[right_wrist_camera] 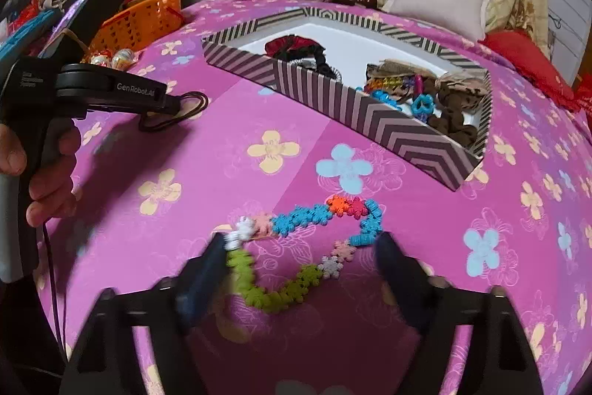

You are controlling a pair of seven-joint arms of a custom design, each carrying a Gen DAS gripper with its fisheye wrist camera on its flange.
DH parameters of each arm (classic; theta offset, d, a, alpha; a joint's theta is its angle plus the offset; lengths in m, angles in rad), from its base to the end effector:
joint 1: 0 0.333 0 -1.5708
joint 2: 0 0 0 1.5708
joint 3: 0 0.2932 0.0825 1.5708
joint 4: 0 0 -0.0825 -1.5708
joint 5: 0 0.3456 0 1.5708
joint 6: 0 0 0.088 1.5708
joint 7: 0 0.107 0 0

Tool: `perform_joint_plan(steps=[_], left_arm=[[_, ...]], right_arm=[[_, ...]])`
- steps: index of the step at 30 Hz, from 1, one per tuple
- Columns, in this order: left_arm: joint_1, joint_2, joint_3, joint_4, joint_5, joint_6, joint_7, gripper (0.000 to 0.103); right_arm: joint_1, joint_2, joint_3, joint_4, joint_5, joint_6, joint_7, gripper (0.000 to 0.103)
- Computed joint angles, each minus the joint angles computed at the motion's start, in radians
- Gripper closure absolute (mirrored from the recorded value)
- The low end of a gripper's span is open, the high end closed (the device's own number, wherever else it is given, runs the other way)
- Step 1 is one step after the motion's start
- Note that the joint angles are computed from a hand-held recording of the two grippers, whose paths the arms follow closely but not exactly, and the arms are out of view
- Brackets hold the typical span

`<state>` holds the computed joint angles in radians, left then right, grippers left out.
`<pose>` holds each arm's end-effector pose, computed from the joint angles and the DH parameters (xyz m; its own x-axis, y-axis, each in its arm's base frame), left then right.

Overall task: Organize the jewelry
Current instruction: 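Grasp the brown hair tie with the left tool while the right tool grasps the flower-chain bracelet, then carry the hair tie with the left tool while the right tool carries the flower-chain bracelet to the tray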

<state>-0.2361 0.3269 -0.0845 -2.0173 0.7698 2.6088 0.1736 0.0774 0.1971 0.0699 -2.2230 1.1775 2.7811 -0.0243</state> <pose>0.5521 -0.1967 0.3182 0.4429 -0.8964 0.0205 -0.7771 -0.3952 -0.4898 0.5283 0.0363 0.3119 0.6377 -0.7699 -0.0246 -0.6160 -0.4905 -0.6164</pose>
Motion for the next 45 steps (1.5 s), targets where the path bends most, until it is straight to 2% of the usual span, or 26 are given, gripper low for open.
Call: perform_joint_plan(steps=[3,5,8,10,12,13,21,25,28,30,32,34,37,40,43,45], left_arm=[[0.019,-0.006,-0.002,-0.017,-0.02,0.048,0.02,0.068],[0.024,-0.012,-0.003,-0.029,-0.025,0.078,0.032,0.068],[0.038,-0.033,-0.004,-0.075,-0.039,0.164,0.048,0.069],[0.031,-0.056,0.005,-0.103,-0.026,0.183,0.04,0.069],[0.025,-0.079,0.009,-0.126,-0.004,0.19,0.03,0.069],[0.021,-0.096,0.01,-0.141,0.01,0.191,0.02,0.069],[0.029,-0.18,-0.025,-0.209,0.067,0.189,-0.03,0.069],[0.023,-0.206,-0.045,-0.22,0.094,0.155,-0.052,0.069],[0.024,-0.217,-0.059,-0.225,0.097,0.148,-0.056,0.069],[0.023,-0.224,-0.065,-0.231,0.1,0.144,-0.066,0.069],[0.023,-0.228,-0.07,-0.234,0.102,0.141,-0.072,0.069],[0.023,-0.23,-0.075,-0.236,0.095,0.138,-0.07,0.069],[0.024,-0.229,-0.079,-0.238,0.084,0.133,-0.061,0.069],[0.025,-0.225,-0.079,-0.238,0.071,0.133,-0.055,0.069],[0.027,-0.219,-0.078,-0.238,0.054,0.141,-0.05,0.069],[0.026,-0.216,-0.078,-0.237,0.043,0.145,-0.043,0.069]], right_arm=[[-0.004,-0.005,0.0,-0.001,0.012,-0.008,-0.014,0.059],[-0.006,-0.011,-0.004,-0.004,0.009,-0.021,-0.013,0.077],[-0.013,-0.019,-0.013,-0.006,-0.006,-0.068,0.002,0.082],[-0.018,-0.028,-0.019,-0.011,-0.001,-0.094,0.0,0.084],[-0.021,-0.044,-0.024,-0.017,0.009,-0.116,-0.006,0.09],[-0.023,-0.054,-0.029,-0.019,0.006,-0.134,0.0,0.097],[-0.016,-0.115,-0.054,-0.039,0.042,-0.182,-0.016,0.099],[-0.012,-0.149,-0.071,-0.052,0.048,-0.197,-0.017,0.099],[-0.011,-0.128,-0.081,-0.037,-0.017,-0.219,0.044,0.099],[-0.008,-0.101,-0.082,-0.026,-0.119,-0.23,0.142,0.092],[-0.005,-0.091,-0.073,-0.038,-0.143,-0.2,0.148,0.071],[-0.001,-0.084,-0.06,-0.054,-0.121,-0.149,0.122,0.065],[-0.002,-0.061,-0.054,-0.047,-0.115,-0.125,0.133,0.064],[-0.015,-0.056,-0.046,-0.042,-0.071,-0.13,0.087,0.065],[-0.011,-0.063,-0.039,-0.055,-0.054,-0.104,0.048,0.083],[-0.022,-0.064,-0.049,-0.048,-0.064,-0.156,0.066,0.085]])
